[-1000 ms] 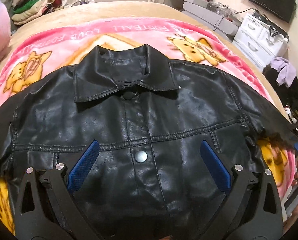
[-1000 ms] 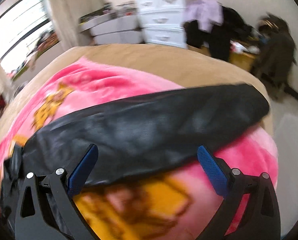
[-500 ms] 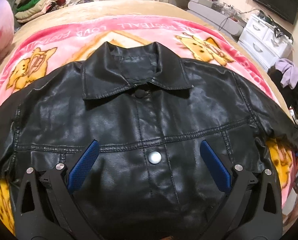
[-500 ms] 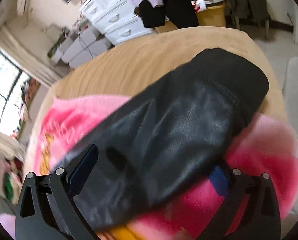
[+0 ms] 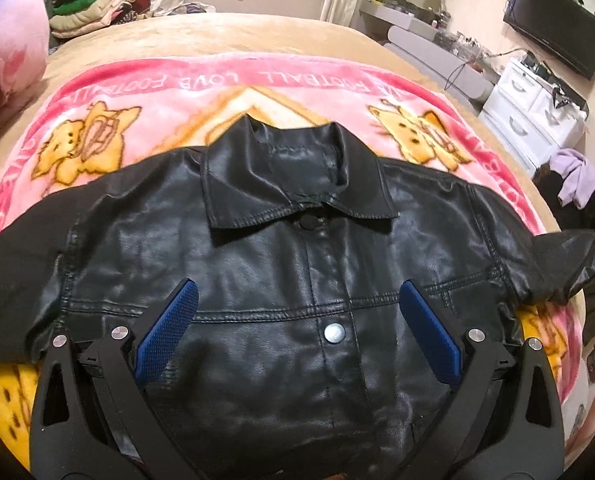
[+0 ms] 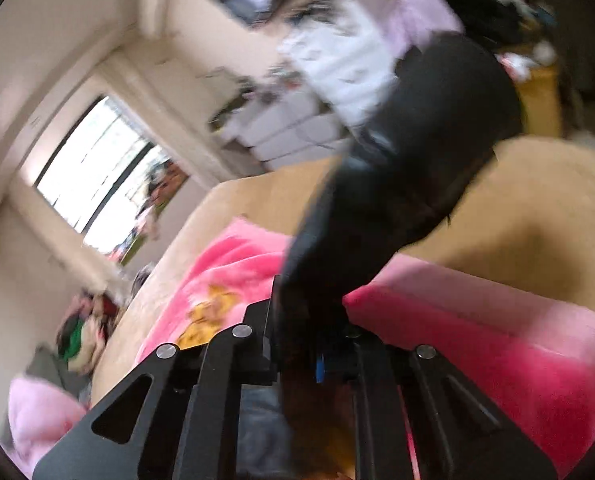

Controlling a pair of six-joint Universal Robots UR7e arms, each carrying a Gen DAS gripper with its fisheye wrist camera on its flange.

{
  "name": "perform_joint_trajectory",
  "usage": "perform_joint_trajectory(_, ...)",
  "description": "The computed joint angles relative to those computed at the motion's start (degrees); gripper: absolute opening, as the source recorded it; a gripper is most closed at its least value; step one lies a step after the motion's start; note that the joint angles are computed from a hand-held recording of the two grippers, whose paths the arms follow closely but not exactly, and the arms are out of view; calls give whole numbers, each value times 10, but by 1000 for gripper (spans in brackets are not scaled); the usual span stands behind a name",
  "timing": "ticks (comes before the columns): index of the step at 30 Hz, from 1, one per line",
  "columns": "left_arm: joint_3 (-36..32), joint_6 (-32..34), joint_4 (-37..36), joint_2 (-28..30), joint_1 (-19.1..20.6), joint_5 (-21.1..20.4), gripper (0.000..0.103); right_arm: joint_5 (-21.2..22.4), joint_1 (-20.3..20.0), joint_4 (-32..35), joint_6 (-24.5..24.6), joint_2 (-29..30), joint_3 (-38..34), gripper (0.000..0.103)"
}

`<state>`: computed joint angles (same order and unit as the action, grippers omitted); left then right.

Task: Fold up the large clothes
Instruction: 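Grasp the jacket sleeve nearest the right gripper and lift it, then fold the held sleeve across the jacket front and open the right gripper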

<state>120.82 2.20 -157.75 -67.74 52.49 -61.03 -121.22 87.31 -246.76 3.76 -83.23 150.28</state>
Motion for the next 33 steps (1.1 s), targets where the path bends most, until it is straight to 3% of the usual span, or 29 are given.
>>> perform_joint_trajectory(7, -9, 7, -2, -22, 4, -23, 94, -2, 119, 57, -109, 78, -108, 7)
perform_joint_trajectory(12, -20, -6, 3, -44, 13, -47, 94, 43, 174, 107, -163, 136, -173, 7)
perform_joint_trajectory(17, -33, -23, 0, -72, 28, -74, 94, 117, 206, 165, -188, 175, -202, 7)
perform_joint_trajectory(20, -40, -32, 0, -89, 39, -93, 94, 138, 220, 196, -196, 200, -214, 7)
perform_joint_trajectory(25, -44, -56, -1, -109, 71, -147, 94, 117, 245, 224, -234, 270, -244, 7)
perform_joint_trajectory(29, -47, -80, 8, -121, 111, -220, 94, 87, 261, 245, -249, 324, -264, 7)
perform_joint_trajectory(33, -50, -86, 28, -126, 136, -266, 94, 72, 263, 260, -258, 358, -267, 7)
